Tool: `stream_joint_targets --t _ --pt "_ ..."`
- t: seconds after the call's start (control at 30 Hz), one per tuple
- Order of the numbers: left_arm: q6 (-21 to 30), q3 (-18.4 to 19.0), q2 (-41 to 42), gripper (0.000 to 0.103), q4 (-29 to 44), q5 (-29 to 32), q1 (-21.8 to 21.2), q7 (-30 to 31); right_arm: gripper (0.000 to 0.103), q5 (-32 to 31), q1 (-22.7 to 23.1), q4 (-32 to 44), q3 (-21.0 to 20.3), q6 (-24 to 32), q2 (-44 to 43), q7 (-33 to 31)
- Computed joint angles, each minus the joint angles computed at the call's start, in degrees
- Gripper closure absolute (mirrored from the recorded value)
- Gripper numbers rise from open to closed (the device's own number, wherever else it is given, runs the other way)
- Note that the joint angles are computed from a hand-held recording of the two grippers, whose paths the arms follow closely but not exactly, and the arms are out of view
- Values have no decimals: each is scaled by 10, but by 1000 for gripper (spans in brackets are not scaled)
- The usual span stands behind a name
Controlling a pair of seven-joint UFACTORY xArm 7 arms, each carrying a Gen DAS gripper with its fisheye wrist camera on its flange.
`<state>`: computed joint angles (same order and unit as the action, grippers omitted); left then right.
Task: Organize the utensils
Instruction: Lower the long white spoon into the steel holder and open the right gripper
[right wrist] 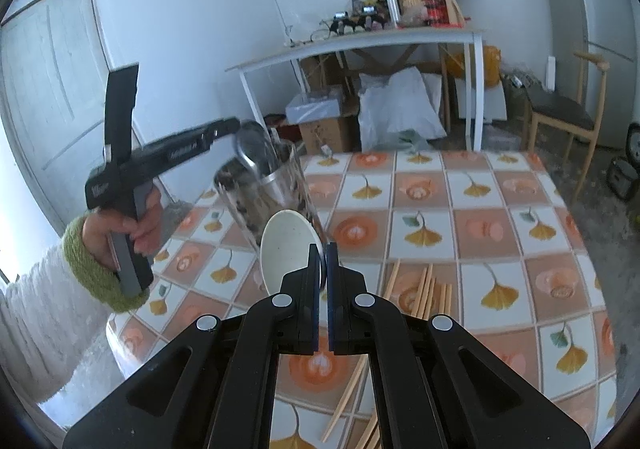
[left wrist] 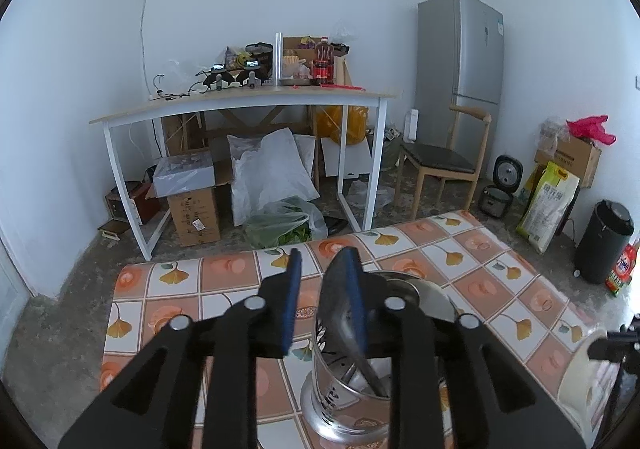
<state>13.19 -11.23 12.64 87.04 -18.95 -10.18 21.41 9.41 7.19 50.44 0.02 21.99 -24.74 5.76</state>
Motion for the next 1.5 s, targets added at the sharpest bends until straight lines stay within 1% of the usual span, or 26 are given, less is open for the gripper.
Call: stream_joint_targets --t 0.17,0.33,0.43,0.53,0.63,0.7,0.77,0.8,0.83,0.87,0.97,1.07,1.2,1.3,1.5 --pt "-3 -9 -30 73 -26 -52 18 24 102 -4 0 37 -1 -21 18 -7" --pt "-15 0 -80 69 -80 -112 20 60 102 11 13 90 -10 -48 55 -29" --pt "-20 17 -116 66 -123 -150 11 81 102 22 20 125 -12 -65 84 -47" --pt "-27 41 -157 63 -173 -178 -4 91 102 36 26 163 -14 -80 116 -66" --pt "-39 64 -198 59 -227 -180 -20 84 102 55 28 206 -14 -100 153 -88" --pt "-40 80 -219 58 -254 -179 -30 74 102 39 15 238 -2 -117 184 -77" --pt "-39 92 -238 57 -278 -167 -37 57 102 42 10 264 3 -126 210 -79" --pt "-37 98 -247 56 -290 -162 -41 50 102 28 4 284 8 -133 231 -68" --pt "-37 104 -252 56 -295 -155 -45 43 102 0 -2 289 13 -141 241 -47" --pt "-40 107 -260 55 -306 -147 -47 34 102 -51 -6 302 16 -149 258 -9" --pt "-46 121 -280 54 -330 -128 -57 16 102 -120 -4 332 11 -154 298 39" --pt "-46 133 -287 54 -338 -110 -64 0 102 -240 27 348 -29 -167 328 129" --pt "-46 140 -288 54 -340 -90 -66 -19 102 -364 63 350 -73 -170 348 217" --pt "-44 144 -288 54 -339 -80 -68 -28 102 -426 75 346 -88 -171 352 257" --pt "-48 153 -285 54 -340 -81 -79 -28 102 -488 67 308 -86 -185 330 295"
